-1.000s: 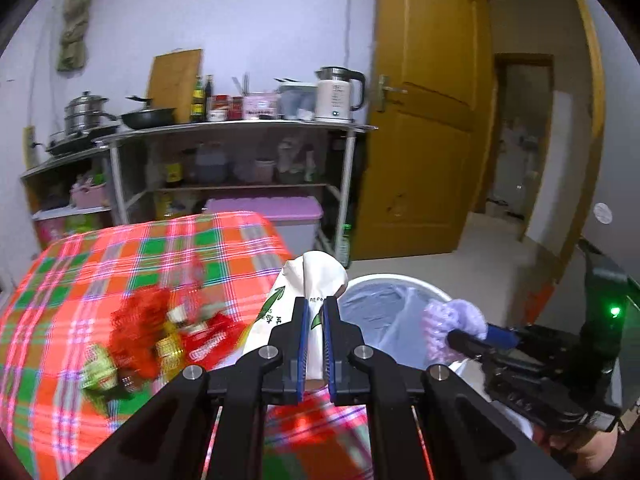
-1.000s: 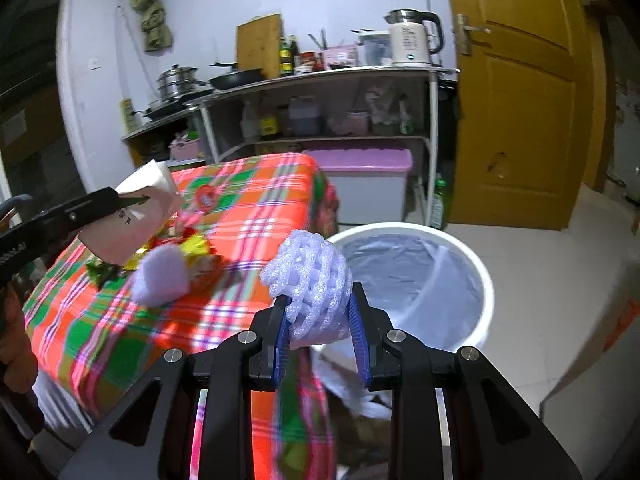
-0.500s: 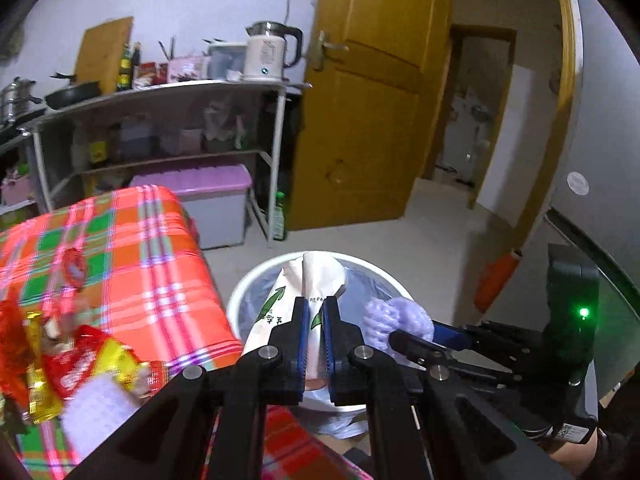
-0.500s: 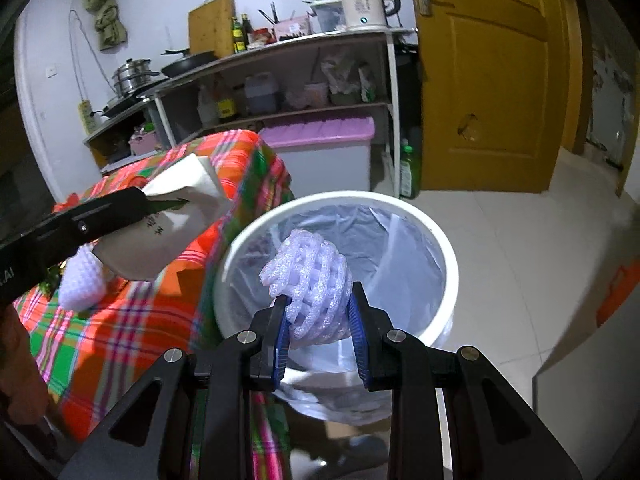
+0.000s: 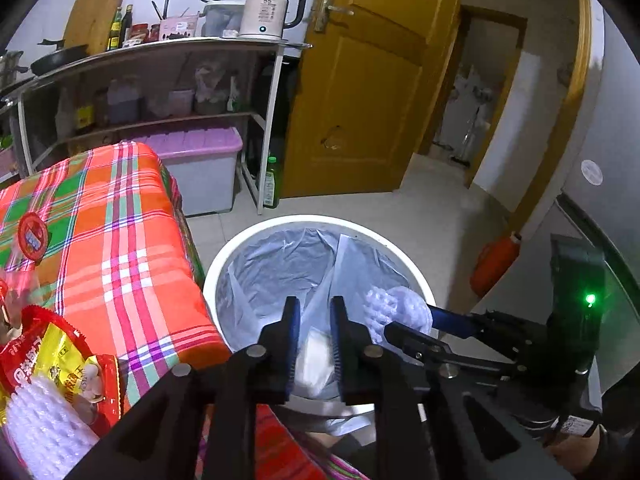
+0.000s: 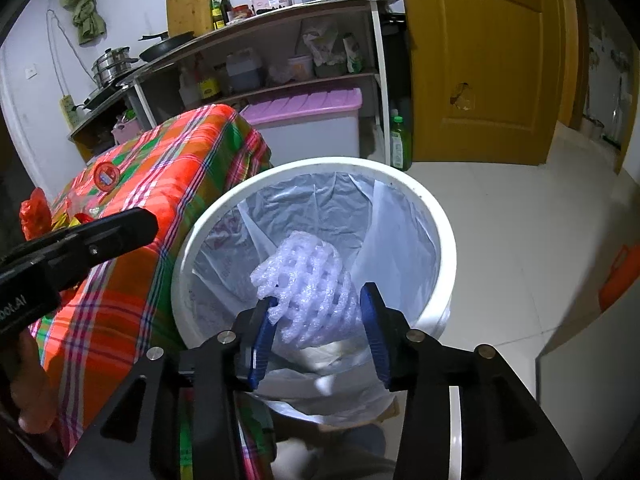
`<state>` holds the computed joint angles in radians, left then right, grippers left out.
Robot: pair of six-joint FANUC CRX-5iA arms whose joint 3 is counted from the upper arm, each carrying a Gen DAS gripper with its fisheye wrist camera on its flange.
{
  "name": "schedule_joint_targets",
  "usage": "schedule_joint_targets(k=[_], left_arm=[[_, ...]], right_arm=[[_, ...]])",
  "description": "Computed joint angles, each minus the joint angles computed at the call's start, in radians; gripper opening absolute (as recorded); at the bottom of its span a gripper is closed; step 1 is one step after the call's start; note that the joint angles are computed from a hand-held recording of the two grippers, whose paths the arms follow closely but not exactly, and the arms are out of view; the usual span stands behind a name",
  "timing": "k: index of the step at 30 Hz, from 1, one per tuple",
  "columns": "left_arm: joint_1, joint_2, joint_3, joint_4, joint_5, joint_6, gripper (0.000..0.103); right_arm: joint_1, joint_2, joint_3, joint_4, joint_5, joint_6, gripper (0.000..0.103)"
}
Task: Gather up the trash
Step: 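Carry both items over the bin and open both tools to drop them, then return both tools to the table toward the remaining trash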
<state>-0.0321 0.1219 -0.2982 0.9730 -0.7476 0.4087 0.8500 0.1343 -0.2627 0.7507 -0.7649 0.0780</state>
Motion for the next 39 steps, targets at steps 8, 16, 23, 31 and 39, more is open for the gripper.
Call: schedule_joint_targets(k=[8, 16, 23, 31, 39], left_arm=[[0.016, -0.052, -0.051, 0.053, 0.019, -0.055, 0.018], [0.063, -0.147, -0.132, 0.124, 0.010, -0.118, 0.018], [0.131, -0.241, -0.206, 0.155, 0.012, -0.149, 0.018], [0.232, -0.319, -0.271, 0.156, 0.013, -0.153, 0.018], [0.327, -0.363, -0.319, 0.164, 0.022, -0.179, 0.018]], right_arm=[[0.013, -0.012, -0.019, 0.046, -0.007, -0.039, 0.050], [0.059, -0.055, -0.041, 0.113, -0.036, -0.093, 0.051], [0.113, -0.070, -0.031, 0.174, -0.049, -0.107, 0.051], [0.159, -0.051, 0.005, 0.183, -0.012, -0.083, 0.051], [0.178, -0.008, 0.061, 0.138, 0.055, -0.012, 0.051]])
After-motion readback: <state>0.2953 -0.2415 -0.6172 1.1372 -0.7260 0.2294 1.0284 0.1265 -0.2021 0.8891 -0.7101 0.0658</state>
